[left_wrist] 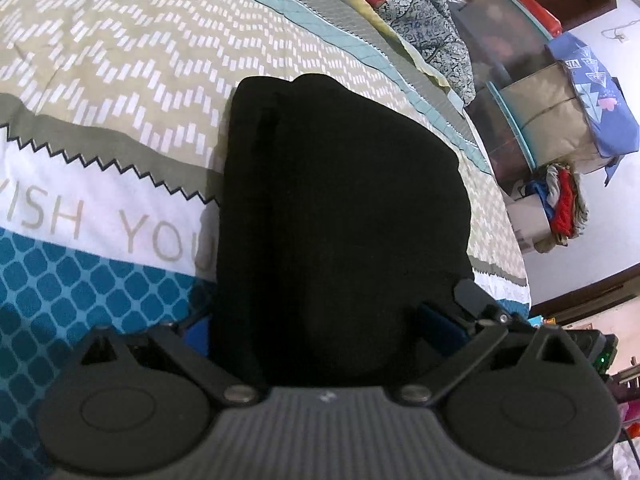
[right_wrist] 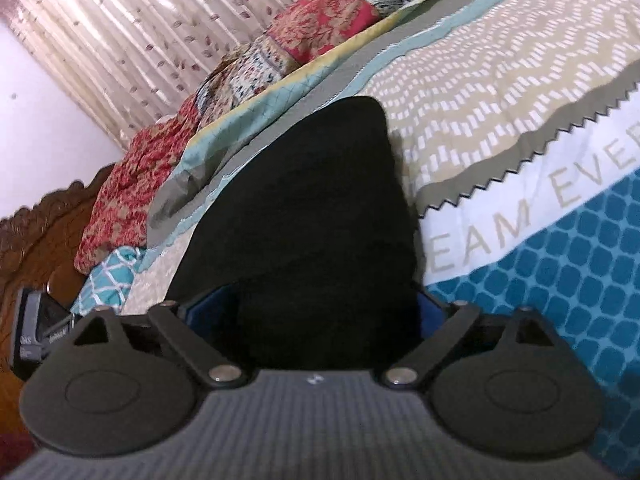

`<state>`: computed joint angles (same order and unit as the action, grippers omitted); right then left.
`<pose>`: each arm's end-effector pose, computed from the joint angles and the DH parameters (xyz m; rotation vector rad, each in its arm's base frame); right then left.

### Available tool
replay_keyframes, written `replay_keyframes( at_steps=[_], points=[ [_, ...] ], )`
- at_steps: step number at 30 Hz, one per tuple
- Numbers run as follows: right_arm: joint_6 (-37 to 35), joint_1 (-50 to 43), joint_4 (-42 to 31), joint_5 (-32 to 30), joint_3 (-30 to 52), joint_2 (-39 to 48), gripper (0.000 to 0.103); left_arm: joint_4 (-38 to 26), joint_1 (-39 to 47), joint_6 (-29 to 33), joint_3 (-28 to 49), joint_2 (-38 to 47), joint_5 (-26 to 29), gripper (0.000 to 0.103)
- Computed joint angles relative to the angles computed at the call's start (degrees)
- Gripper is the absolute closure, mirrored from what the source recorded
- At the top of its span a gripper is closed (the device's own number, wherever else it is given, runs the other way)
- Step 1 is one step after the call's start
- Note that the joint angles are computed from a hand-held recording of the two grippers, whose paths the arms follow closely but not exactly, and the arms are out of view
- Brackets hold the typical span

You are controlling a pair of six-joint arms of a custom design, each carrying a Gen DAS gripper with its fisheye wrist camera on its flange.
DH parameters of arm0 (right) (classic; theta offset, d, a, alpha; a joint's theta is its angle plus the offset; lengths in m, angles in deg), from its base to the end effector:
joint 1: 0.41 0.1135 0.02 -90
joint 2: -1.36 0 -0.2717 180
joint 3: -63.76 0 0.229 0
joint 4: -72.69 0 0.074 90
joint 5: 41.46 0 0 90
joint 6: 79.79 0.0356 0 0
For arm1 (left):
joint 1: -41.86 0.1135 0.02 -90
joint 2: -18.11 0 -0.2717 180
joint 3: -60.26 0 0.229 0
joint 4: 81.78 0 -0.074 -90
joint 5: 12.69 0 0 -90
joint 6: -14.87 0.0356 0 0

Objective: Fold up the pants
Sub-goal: 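Grasp the folded black pants bundle with both grippers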

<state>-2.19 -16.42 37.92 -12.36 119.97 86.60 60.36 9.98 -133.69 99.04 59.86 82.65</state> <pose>0.2373 -0.0357 0.1912 -0.2333 2.2256 1.1369 0.1076 -0.0708 0.2110 -0.5159 2.4029 -0.8787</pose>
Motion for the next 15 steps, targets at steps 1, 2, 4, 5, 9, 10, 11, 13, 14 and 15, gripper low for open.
replay_keyframes(
  at_steps=[1, 2, 4, 5, 9, 10, 11, 13, 14, 15],
  points=[
    [0.00, 0.59, 0.76, -0.15, 0.20, 0.70, 0.000, 0.03, -0.23, -0.09, -0.20, -0.43, -0.27, 0.003],
    [-0.73, 0.78, 0.50, -0.49, 0.47, 1.17, 0.000, -0.20, -0.33, -0.07, -0.37, -0.93, -0.44, 0.004],
    [-0.57, 1.08, 0.85, -0.44, 0.76, 1.63, 0.000, -0.56, -0.72, -0.20, -0.40, -1.40, -0.98, 0.004],
    [-0.87, 0.95, 0.61, -0.66, 0.92, 1.82, 0.000, -0.36, -0.90, -0.35, -0.38, -1.18, -1.23, 0.005],
    [-1.63, 0.88, -0.18, -0.90, 1.44, 2.27, 0.000, -0.41, 0.35, -0.55, -0.48, -1.56, -0.41, 0.008],
    [-1.58, 1.02, -0.24, -0.81, 1.57, 2.34, 0.000, -1.01, 1.20, -0.35, -0.54, -2.10, 0.14, 0.009],
    [-1.61, 1.10, -0.36, -0.71, 1.66, 2.34, 0.000, -1.46, 1.63, -0.42, -0.46, -2.30, 0.23, 0.014],
    [-1.73, 1.42, -0.56, -0.16, 1.71, 2.26, 0.000, -4.01, 2.13, -0.37, -0.15, -3.74, -0.54, 0.028],
    [-2.00, 1.68, -1.25, 0.48, 2.02, 2.07, 0.001, -4.94, 2.02, -0.50, 0.28, -3.82, -1.08, 0.038],
    [-2.04, 1.93, -1.57, 1.50, 1.99, 1.56, 0.004, -5.59, 2.85, -0.40, 0.54, -4.28, -0.32, 0.044]
  ],
)
